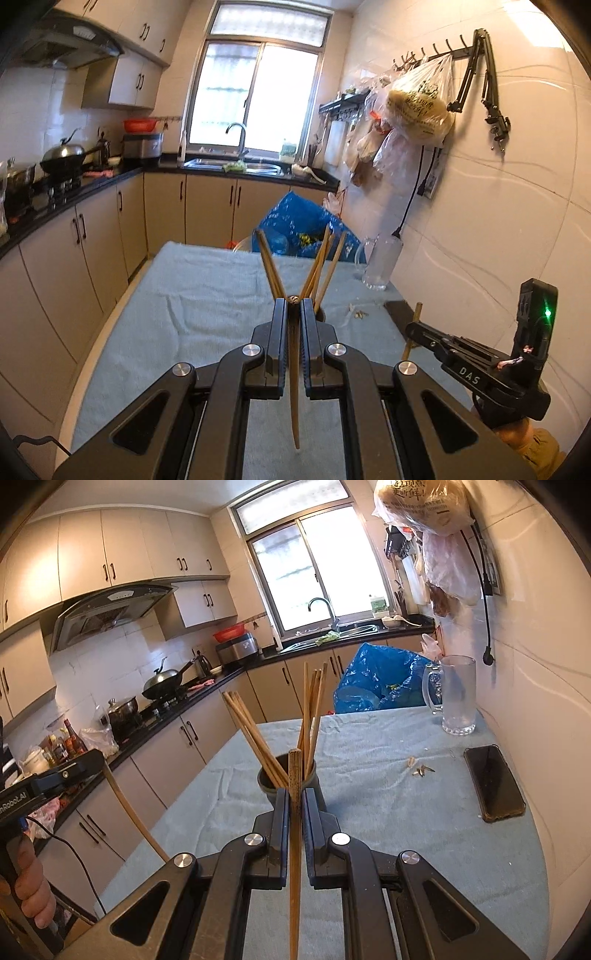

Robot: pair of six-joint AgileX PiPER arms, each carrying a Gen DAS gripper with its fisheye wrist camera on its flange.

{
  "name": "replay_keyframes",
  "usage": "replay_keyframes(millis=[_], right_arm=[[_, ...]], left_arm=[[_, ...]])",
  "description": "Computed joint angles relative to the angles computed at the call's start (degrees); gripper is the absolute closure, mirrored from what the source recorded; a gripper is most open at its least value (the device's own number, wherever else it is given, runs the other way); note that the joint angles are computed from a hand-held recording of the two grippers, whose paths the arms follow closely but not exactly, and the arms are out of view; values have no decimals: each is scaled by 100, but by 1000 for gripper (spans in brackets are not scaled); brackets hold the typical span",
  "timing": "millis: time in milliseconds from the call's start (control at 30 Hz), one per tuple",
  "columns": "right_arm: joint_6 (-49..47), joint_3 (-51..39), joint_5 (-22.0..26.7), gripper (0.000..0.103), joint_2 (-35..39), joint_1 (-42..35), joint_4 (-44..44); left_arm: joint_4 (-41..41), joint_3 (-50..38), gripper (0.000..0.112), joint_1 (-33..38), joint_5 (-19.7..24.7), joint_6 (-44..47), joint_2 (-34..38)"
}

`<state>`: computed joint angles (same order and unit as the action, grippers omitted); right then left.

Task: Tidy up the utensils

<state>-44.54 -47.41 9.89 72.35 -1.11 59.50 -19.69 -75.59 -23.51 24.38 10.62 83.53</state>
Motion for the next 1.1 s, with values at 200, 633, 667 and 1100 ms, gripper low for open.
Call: replay_keyframes(millis=[200,633,667,1100], right_arm=[[-239,-484,133,95,189,-120,259],[346,-917,233,95,427,-170,-409],[371,-892,226,95,418,-170,-433],[998,-550,199,95,9,-116,-974]], left_arm=[[13,-621,106,31,168,135,225],[2699,-1334,106,-452,511,-1992,900],[2750,-1339,106,-457,555,-2031,926],[3657,-877,106,-606,661,-2764,733]])
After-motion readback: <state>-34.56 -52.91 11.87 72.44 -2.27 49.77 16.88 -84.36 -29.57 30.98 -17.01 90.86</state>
